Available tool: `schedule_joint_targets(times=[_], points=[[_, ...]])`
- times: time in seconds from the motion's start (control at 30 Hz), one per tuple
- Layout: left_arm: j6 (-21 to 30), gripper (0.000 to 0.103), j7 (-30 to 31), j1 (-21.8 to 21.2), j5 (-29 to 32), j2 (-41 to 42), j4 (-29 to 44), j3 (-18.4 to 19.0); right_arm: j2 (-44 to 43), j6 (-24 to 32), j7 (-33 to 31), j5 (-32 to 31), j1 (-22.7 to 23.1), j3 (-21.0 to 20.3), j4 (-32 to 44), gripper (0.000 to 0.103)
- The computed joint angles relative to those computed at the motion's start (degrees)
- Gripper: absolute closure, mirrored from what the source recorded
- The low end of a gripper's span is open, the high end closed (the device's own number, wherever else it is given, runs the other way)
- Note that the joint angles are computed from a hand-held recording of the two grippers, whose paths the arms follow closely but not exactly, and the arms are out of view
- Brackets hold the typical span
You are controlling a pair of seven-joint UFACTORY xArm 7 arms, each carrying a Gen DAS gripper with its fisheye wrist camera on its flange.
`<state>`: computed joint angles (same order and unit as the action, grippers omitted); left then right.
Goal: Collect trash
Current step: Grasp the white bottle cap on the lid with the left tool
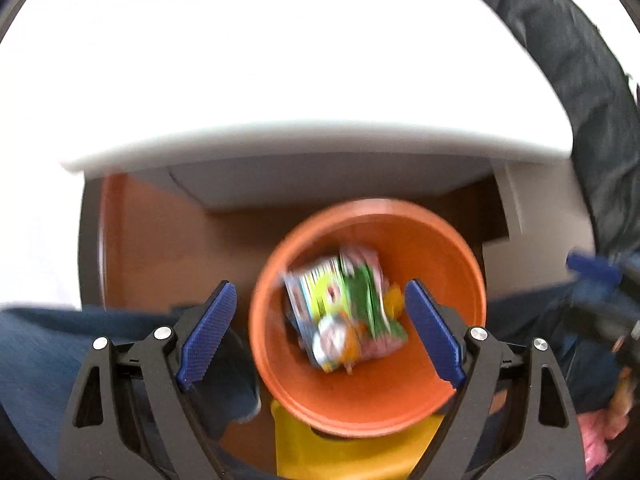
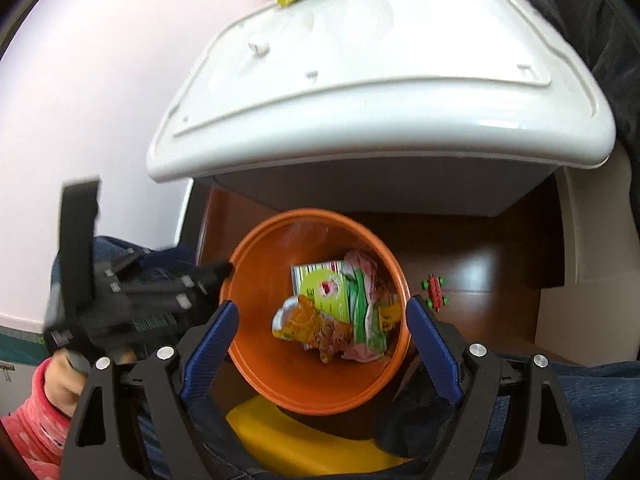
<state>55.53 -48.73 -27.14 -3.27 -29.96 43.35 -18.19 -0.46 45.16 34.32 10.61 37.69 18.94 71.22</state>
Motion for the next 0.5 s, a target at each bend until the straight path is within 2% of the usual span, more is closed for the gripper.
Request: schedule_joint_targets(times=[0.1, 0.23, 0.37, 0.5], points=[[-0.3, 0.013, 0.3, 3.1, 2.8, 0.5, 2.6, 1.5, 0.1, -0.2, -0.1, -0.6, 0.1, 0.0, 0.5, 0.018], [-0.9, 0.013, 1.2, 7.5, 7.5, 5.6, 9.0, 2.4, 0.7, 0.1, -0.3, -1.4, 0.3, 0.1, 1.3, 0.018], [-3.3, 0.013, 3.3, 10.8, 11.5, 15.3, 17.7, 4.5, 0.7, -0.3, -0.8, -0.7, 0.3, 0.0, 0.9, 0.018], [-3.4, 0.013, 3.3, 12.0, 17.8, 26.9, 27.4, 6.2, 0.4, -0.5, -0.9, 0.0, 0.1, -0.1, 0.5, 0.018]])
